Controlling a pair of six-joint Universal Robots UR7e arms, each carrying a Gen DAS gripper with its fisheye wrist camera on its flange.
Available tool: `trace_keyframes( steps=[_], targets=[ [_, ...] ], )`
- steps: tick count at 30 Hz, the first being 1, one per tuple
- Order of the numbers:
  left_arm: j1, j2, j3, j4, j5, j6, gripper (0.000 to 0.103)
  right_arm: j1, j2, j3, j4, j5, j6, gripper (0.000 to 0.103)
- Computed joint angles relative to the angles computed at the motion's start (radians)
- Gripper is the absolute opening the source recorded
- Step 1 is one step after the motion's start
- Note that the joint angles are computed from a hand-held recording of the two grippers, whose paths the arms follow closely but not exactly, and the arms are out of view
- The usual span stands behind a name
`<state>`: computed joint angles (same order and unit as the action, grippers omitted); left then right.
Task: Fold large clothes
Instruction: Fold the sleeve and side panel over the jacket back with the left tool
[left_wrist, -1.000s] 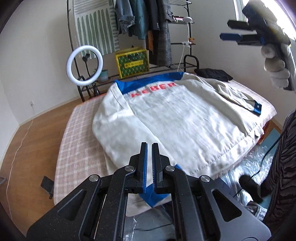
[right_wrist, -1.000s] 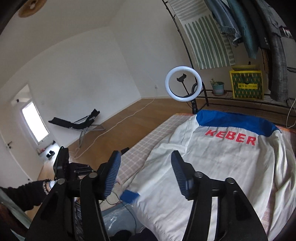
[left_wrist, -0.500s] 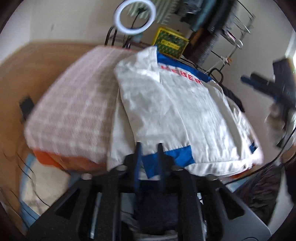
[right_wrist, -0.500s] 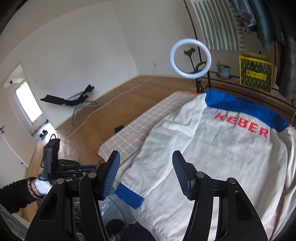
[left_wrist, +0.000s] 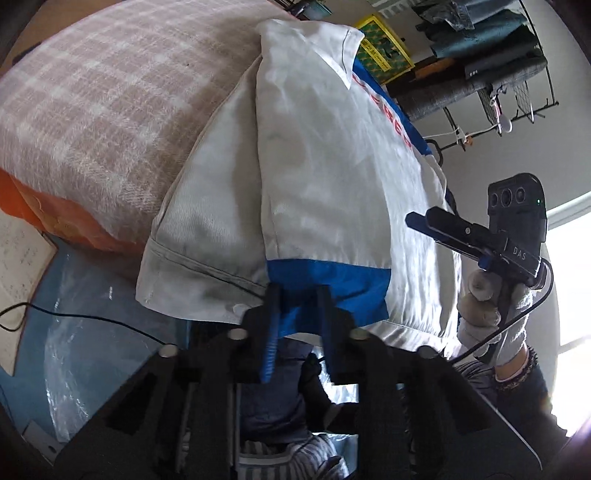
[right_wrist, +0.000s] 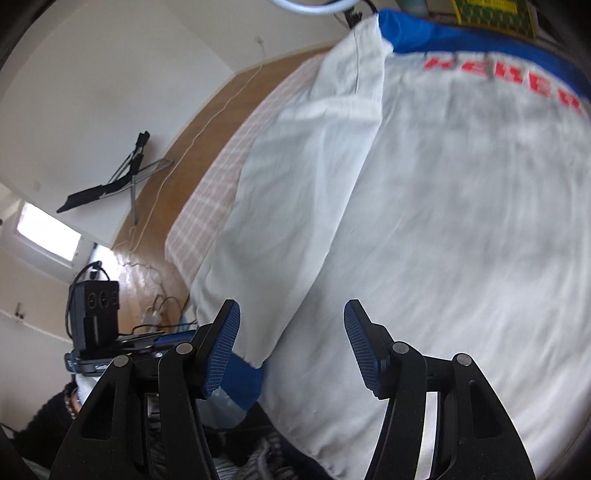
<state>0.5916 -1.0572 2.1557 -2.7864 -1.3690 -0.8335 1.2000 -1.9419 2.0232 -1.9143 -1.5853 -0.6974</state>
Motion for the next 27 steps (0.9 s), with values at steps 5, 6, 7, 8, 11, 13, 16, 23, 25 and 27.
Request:
trace_keyframes(
  steps=[5,6,7,8,11,13,16,23,25,27],
  targets=[
    [-0.013,-0.037,0.012,0.033,0.043,-0.003,0.001,0.035,0.003,0.051,0.008,-0.065,-0.025,0.043],
    [-0.016,-0.044,0.015,0.038,0.054,-0.003,0.001,0.036,0.006,0.057,0.023,-0.067,-0.023,0.027],
    [-0.02,-0.052,0.017,0.046,0.066,0.0,0.001,0.038,0.01,0.061,0.035,-0.067,-0.018,0.012],
    [-0.024,-0.059,0.017,0.057,0.079,0.003,0.0,0.043,0.011,0.071,0.032,-0.075,-0.015,0.009],
    [-0.038,-0.088,0.029,0.079,0.11,0.001,0.0,0.061,-0.012,0.115,-0.017,-0.085,-0.023,0.004],
    [-0.055,-0.111,0.024,0.136,0.151,0.002,0.0,0.061,-0.037,0.128,-0.001,-0.05,-0.03,0.002],
    [-0.065,-0.167,0.042,0.182,0.189,0.005,0.0,0.072,-0.069,0.139,0.036,-0.007,-0.038,0.002],
    [-0.06,-0.138,0.033,0.339,0.246,-0.033,0.0,0.116,-0.057,0.21,-0.034,-0.103,-0.038,0.001],
    [-0.061,-0.123,0.034,0.363,0.261,-0.054,0.0,0.119,-0.05,0.219,-0.063,-0.13,-0.039,0.001],
    [-0.062,-0.13,0.035,0.373,0.273,-0.075,0.0,0.114,-0.051,0.218,-0.069,-0.137,-0.041,0.001]
  ],
)
